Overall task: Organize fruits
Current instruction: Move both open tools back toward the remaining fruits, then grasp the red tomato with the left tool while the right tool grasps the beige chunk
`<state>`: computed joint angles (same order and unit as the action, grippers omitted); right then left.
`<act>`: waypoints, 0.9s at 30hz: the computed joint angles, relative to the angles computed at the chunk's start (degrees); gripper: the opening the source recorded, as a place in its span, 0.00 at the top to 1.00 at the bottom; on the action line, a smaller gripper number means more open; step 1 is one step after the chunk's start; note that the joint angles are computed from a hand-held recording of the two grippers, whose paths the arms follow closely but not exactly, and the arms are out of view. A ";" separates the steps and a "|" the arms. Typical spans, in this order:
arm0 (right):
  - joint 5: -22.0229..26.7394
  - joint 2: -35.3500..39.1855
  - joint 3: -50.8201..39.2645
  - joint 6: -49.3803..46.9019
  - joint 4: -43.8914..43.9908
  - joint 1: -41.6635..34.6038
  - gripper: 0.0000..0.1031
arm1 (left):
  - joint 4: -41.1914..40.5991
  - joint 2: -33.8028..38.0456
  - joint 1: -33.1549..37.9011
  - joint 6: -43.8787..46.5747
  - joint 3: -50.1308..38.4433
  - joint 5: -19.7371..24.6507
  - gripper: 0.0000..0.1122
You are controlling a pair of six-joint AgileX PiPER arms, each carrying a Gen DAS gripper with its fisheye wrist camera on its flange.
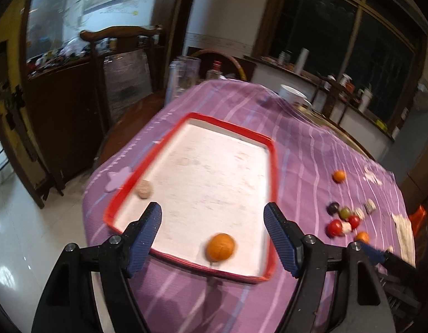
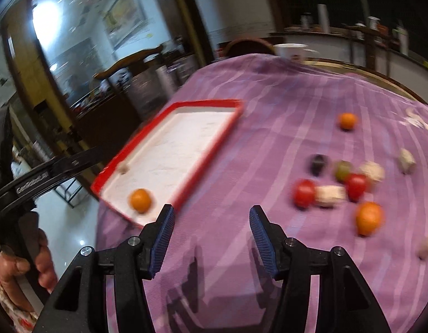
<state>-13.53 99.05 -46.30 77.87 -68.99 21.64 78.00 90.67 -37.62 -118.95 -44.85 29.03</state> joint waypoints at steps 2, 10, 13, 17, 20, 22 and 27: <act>-1.73 -2.46 2.78 0.63 -2.48 -5.73 0.41 | -2.49 2.13 -1.91 3.70 -2.85 0.41 0.33; -3.94 -9.44 9.34 -6.24 -5.60 -27.21 0.40 | -17.37 14.92 -4.93 23.87 -17.70 -7.86 0.33; -5.01 -8.04 9.07 -6.56 -7.02 -32.19 0.40 | -22.12 20.67 -6.05 31.78 -24.06 -8.05 0.33; -5.27 -5.18 7.91 -6.59 -8.39 -35.10 0.40 | -31.56 27.01 -6.03 44.85 -31.70 -8.12 0.33; -4.61 -2.72 6.47 -5.28 -9.70 -34.78 0.40 | -36.83 30.13 -5.83 51.90 -35.73 -7.86 0.34; -4.24 -1.16 5.31 -3.58 -11.29 -34.47 0.40 | -38.81 31.40 -5.83 55.36 -37.73 -7.42 0.35; -2.88 0.04 4.90 -9.91 -5.61 -33.61 0.40 | -40.47 34.42 -6.06 60.91 -41.87 -7.66 0.36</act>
<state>-16.42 99.09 -41.41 67.96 -74.60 -11.97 37.52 125.09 -43.67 -58.04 -86.71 21.36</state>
